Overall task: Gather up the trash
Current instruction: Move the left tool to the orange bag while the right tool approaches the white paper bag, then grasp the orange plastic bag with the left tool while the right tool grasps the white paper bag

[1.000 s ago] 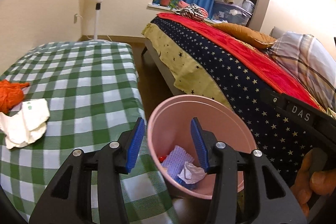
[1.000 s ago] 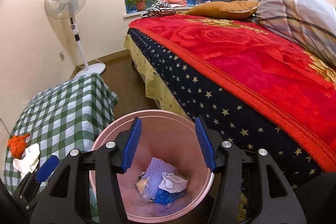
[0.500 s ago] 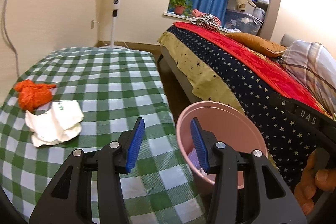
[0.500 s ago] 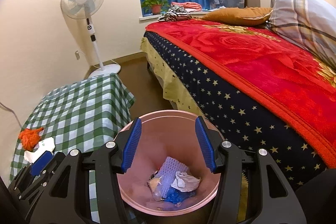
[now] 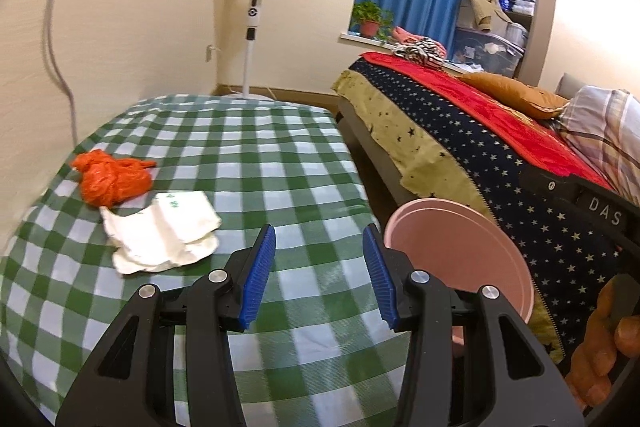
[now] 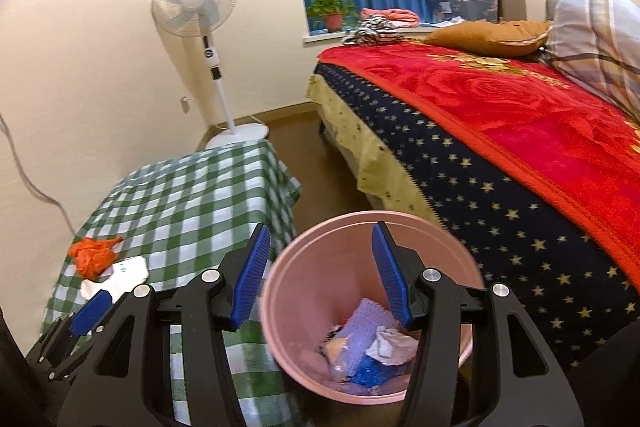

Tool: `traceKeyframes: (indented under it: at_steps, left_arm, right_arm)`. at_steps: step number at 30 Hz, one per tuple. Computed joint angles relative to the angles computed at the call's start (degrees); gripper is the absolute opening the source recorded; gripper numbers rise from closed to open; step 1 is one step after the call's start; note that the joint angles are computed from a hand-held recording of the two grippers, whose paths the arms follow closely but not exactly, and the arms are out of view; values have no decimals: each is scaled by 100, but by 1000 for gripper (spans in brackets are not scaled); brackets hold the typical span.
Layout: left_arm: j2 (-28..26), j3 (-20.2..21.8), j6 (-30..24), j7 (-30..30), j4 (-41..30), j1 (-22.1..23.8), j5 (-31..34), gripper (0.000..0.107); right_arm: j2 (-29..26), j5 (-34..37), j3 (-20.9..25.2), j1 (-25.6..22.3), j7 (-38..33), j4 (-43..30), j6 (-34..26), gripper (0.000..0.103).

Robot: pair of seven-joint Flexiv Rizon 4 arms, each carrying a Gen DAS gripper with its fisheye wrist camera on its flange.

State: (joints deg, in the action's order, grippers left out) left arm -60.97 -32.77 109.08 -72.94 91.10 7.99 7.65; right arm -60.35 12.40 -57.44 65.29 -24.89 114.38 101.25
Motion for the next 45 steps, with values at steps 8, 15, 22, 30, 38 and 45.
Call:
traceKeyframes:
  at_steps: [8, 15, 22, 30, 38, 45]
  left_arm:
    - [178, 674, 305, -474, 87, -175, -397, 44]
    - [273, 1566, 459, -1028, 26, -610, -1047, 44]
    - [289, 2230, 554, -1350, -43, -903, -1586, 44]
    - [250, 2727, 589, -1502, -185, -1184, -2153, 43]
    - [143, 2903, 477, -1499, -465, -1269, -2486, 43]
    - [36, 2966, 283, -1491, -785, -1309, -2662, 43]
  right_arm:
    - [25, -28, 486, -374, -215, -536, 327, 54]
    - [-34, -59, 958, -718, -588, -1150, 485, 53]
    - [-135, -270, 1796, -1396, -1041, -1993, 541, 51]
    - [-350, -782, 2816, -2181, -1432, -3028, 367, 51]
    - [-679, -1712, 3382, -2693, -1706, -4058, -281, 51]
    - [-880, -2627, 4194, -3257, -1924, -4766, -991, 51]
